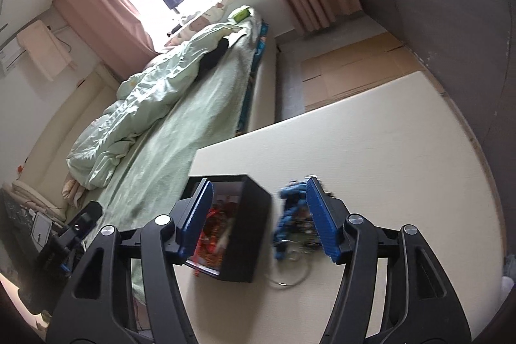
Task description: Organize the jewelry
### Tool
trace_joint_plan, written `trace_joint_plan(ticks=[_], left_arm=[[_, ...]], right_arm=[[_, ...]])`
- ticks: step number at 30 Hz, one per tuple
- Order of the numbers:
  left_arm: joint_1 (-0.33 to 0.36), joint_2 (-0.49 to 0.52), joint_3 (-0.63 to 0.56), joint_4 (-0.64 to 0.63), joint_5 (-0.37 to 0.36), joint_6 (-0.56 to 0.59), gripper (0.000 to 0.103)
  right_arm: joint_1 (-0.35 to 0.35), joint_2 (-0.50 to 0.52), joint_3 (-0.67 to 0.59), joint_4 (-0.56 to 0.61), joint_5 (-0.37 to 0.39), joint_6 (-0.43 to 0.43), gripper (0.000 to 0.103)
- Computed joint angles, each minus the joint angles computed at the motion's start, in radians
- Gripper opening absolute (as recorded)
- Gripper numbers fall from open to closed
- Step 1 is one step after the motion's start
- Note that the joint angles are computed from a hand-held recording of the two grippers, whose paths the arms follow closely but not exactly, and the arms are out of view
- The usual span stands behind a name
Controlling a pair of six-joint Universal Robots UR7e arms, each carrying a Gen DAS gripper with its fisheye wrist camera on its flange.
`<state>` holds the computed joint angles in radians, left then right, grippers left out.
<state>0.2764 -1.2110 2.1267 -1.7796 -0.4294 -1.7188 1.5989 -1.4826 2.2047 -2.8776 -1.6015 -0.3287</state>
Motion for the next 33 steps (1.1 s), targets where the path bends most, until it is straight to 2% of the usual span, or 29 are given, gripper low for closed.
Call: trace_joint_plan(ticks=[2, 5, 8, 12, 16, 20, 23, 29, 33], left_arm=[[-0.002, 0.016, -0.003, -0.058, -0.011, 0.054, 0.095], [-0.001, 0.037, 0.012, -0.215, -0.024, 0.16, 0.095], [0.004, 0.074, -0.015, -0.223, -0.044, 0.178, 0.095], [0.0, 0.117, -0.008, -0.362, -0.059, 0.25, 0.094], [0.005, 0.178, -0.038, -0.426, -0.111, 0.316, 0.079], [0.003, 0.223, -0.044, -0.493, -0.147, 0.331, 0.072], [-0.004, 0.253, -0.055, -0.489, -0.161, 0.309, 0.07], [-0.006, 0.304, -0.055, -0.525, -0.192, 0.236, 0.056], [0.004, 0.335, -0.052, -0.568, -0.218, 0.226, 0.048]], right_arm=[[-0.012, -0.009, -0.003, 0.007, -0.006, -0.008, 0.065], [-0.035, -0.027, -0.007, 0.026, -0.004, -0.024, 0.065], [-0.059, -0.046, -0.011, 0.045, 0.005, -0.039, 0.065], [-0.09, -0.062, -0.02, 0.074, 0.016, -0.049, 0.065], [-0.118, -0.075, -0.032, 0.112, 0.023, -0.059, 0.064], [-0.136, -0.087, -0.038, 0.143, 0.026, -0.082, 0.063], [-0.141, -0.093, -0.039, 0.158, 0.03, -0.102, 0.056], [-0.144, -0.095, -0.04, 0.183, 0.017, -0.138, 0.044], [-0.142, -0.091, -0.043, 0.19, 0.007, -0.14, 0.042]])
